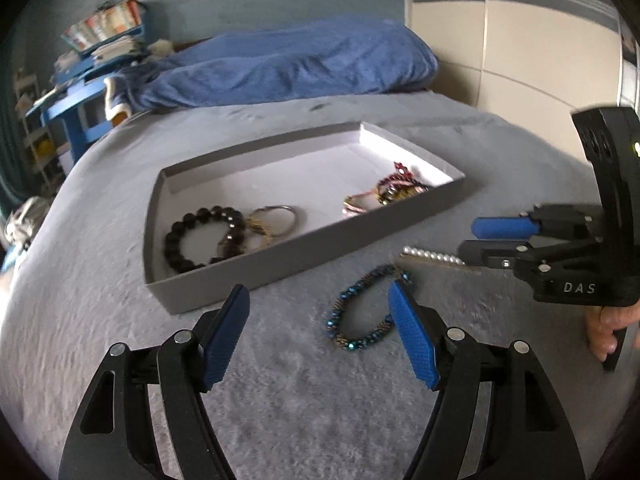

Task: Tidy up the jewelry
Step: 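Grasp the pearl hair pin with the right tool, then grasp the blue beaded bracelet with the left tool while the right tool holds the pin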

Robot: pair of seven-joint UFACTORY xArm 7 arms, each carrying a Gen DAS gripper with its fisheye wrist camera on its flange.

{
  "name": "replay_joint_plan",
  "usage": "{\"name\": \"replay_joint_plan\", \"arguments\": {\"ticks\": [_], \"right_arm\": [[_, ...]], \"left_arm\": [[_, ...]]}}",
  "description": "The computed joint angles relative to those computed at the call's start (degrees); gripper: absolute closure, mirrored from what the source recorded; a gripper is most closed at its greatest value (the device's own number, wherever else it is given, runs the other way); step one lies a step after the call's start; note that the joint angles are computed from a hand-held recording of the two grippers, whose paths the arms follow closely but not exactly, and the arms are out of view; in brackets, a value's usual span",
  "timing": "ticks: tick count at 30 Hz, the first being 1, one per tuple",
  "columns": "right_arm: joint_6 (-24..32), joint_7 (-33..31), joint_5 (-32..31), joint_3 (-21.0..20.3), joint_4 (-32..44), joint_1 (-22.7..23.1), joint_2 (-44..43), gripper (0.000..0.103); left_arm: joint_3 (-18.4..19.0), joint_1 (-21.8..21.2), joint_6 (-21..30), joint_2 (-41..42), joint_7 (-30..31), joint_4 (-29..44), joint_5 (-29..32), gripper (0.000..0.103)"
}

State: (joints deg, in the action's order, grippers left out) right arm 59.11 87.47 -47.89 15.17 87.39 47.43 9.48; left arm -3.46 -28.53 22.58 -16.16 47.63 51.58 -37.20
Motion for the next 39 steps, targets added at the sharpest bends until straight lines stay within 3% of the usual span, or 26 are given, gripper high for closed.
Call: {"name": "replay_joint_plan", "arguments": {"ticks": [7,10,12,17,24,28,31,34,39], "right_arm": [[3.3,-10.4,4.9,-1.2,7.9,1.1,6.3,0.063],[3.0,-12.2,5.8,-2.4,8.7,2.1,7.0,0.078],[1.6,-11.8,5.6,-2.8,7.4,2.4,6.2,0.095],[0.4,-7.4,4.4,-2.5,3.3,2.6,2.7,0.095],[2.3,-1.3,4.5,1.2,-4.2,1.4,-3.3,0.095],[3.7,0.1,3.6,2.8,-4.4,0.8,-3.0,0.095],[5.4,-0.8,3.2,2.9,-3.0,1.2,-1.8,0.095],[4.1,0.1,3.2,2.7,-4.2,1.1,-2.5,0.095],[4.1,0.2,3.1,2.9,-4.3,0.9,-2.5,0.095]], "left_arm": [[-1.4,1.0,-1.7,0.5,-4.0,-0.7,4.0,0.03],[-1.8,1.1,-2.6,0.3,-5.3,-1.3,5.9,0.03],[-1.9,1.0,-3.0,0.3,-5.9,-1.5,7.2,0.03],[-1.1,0.2,-3.1,0.3,-6.3,-1.6,7.7,0.03],[-0.9,-1.1,-3.0,-0.2,-3.8,-2.2,8.0,0.031],[0.5,-4.4,-1.1,-1.0,3.5,-2.5,5.5,0.043],[-0.2,-4.4,1.1,-0.7,6.0,-1.9,5.5,0.053],[-1.9,-2.7,3.6,0.9,4.6,-0.4,7.8,0.063],[-3.3,-1.2,5.4,2.3,3.6,0.8,8.8,0.068]]}}
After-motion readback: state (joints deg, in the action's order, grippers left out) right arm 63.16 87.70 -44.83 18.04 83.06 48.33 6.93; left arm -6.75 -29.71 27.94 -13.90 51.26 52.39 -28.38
